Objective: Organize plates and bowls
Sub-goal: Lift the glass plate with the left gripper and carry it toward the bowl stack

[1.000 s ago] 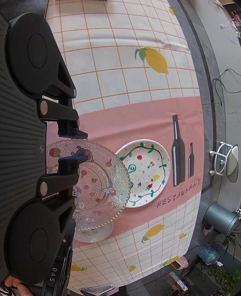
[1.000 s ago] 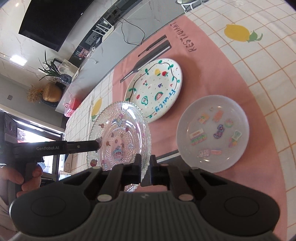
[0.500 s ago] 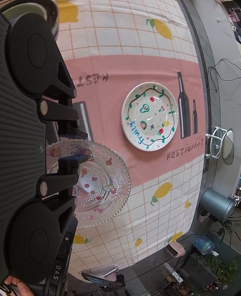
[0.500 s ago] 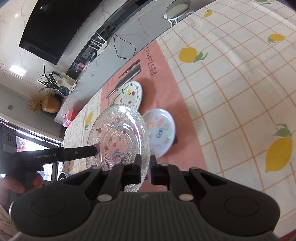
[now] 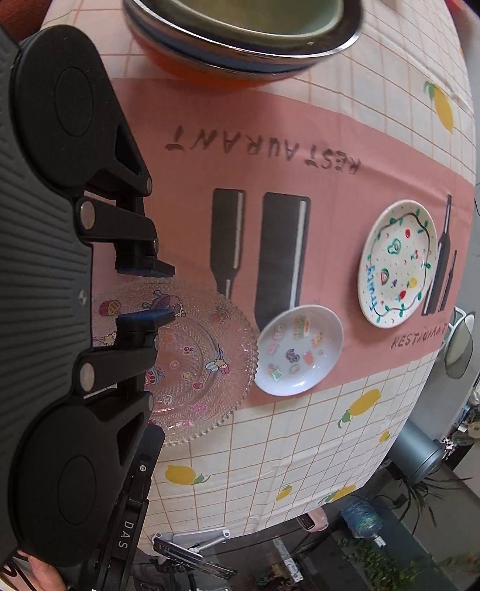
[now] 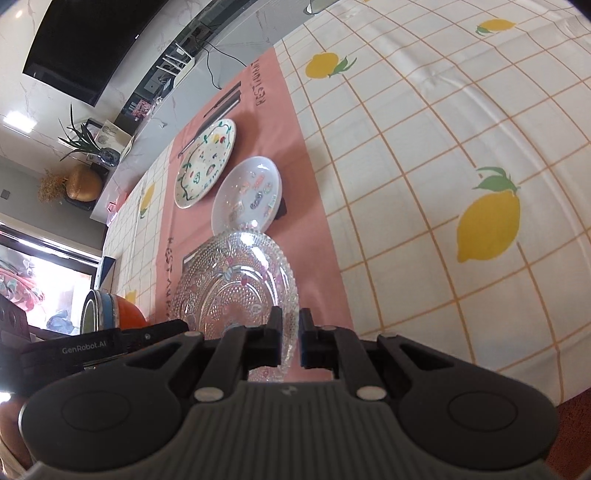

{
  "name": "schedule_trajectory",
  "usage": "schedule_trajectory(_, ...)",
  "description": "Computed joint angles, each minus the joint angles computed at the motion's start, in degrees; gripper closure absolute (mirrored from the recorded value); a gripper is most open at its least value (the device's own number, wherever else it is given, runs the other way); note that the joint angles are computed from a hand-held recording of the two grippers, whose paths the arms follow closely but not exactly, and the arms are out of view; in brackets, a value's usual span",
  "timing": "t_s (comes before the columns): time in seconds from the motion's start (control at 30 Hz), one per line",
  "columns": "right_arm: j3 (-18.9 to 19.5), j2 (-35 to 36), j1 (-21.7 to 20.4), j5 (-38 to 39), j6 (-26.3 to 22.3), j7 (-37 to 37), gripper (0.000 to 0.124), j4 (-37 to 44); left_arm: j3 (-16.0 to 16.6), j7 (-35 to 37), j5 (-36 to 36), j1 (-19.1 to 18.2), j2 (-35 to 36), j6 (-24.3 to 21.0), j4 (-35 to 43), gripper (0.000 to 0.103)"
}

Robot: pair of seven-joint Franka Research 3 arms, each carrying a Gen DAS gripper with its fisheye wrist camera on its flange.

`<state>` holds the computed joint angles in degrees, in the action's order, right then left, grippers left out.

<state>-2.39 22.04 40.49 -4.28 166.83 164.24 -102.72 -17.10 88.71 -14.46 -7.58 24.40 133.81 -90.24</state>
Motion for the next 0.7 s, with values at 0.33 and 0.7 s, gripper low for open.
schedule_trajectory(0.33, 0.5, 5.2, 0.6, 1.2, -3.0, -2.0, 0.118, 6.4, 1.1, -5.1, 0.1, 0.4, -4.0, 9.0, -9.4, 0.083)
schedule_trajectory(0.7, -1.8, 8.5, 2.4, -0.2, -5.9, -1.3, 0.116, 11.5, 0.5, -7.2, 1.6, 0.9, -3.8, 12.7, -11.0, 0.083)
